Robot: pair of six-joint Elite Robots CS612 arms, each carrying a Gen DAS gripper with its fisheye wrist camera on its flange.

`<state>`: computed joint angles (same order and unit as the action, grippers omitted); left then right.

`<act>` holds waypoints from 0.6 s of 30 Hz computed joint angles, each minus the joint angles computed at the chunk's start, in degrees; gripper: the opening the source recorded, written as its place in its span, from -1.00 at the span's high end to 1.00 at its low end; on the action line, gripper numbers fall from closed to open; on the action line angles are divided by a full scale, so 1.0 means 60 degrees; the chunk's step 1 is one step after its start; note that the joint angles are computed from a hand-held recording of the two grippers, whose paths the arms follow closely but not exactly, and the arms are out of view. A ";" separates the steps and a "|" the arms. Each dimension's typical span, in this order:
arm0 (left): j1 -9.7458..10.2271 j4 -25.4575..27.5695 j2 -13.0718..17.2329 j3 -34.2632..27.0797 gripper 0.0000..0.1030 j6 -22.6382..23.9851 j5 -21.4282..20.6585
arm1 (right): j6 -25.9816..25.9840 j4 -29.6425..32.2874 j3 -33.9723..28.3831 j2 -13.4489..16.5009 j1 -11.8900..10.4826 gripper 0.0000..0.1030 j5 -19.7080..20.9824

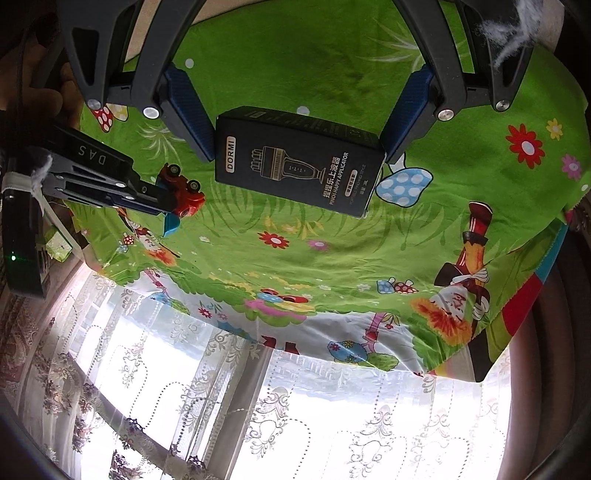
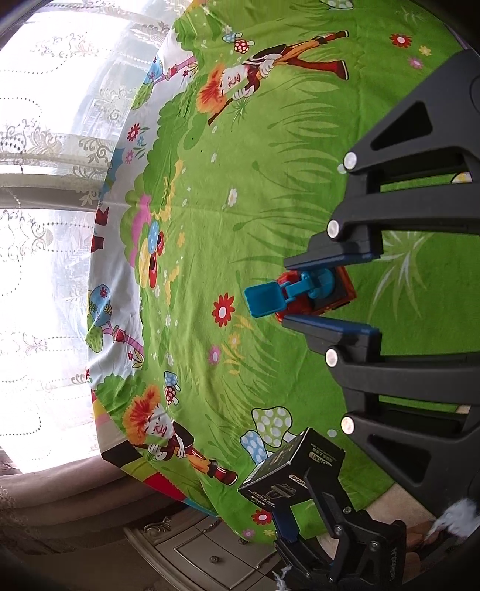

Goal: Organize rigid objects
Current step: 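Carry the black box and toy truck over the cardboard box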

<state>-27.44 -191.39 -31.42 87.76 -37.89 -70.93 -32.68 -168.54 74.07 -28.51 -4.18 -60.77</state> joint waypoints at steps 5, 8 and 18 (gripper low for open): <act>-0.0147 0.0065 -0.0071 0.0001 -0.74 0.0081 -0.0174 | 0.0109 -0.0210 0.0485 -0.0243 -0.0216 0.46 -0.0068; -0.0252 0.0266 -0.0110 -0.0042 -0.74 0.0150 -0.0290 | 0.0230 -0.0315 0.0768 -0.0387 -0.0378 0.46 -0.0046; -0.0649 0.0560 -0.0164 -0.0275 -0.74 0.0756 -0.0634 | 0.0522 -0.0892 0.1718 -0.0903 -0.0988 0.46 -0.0066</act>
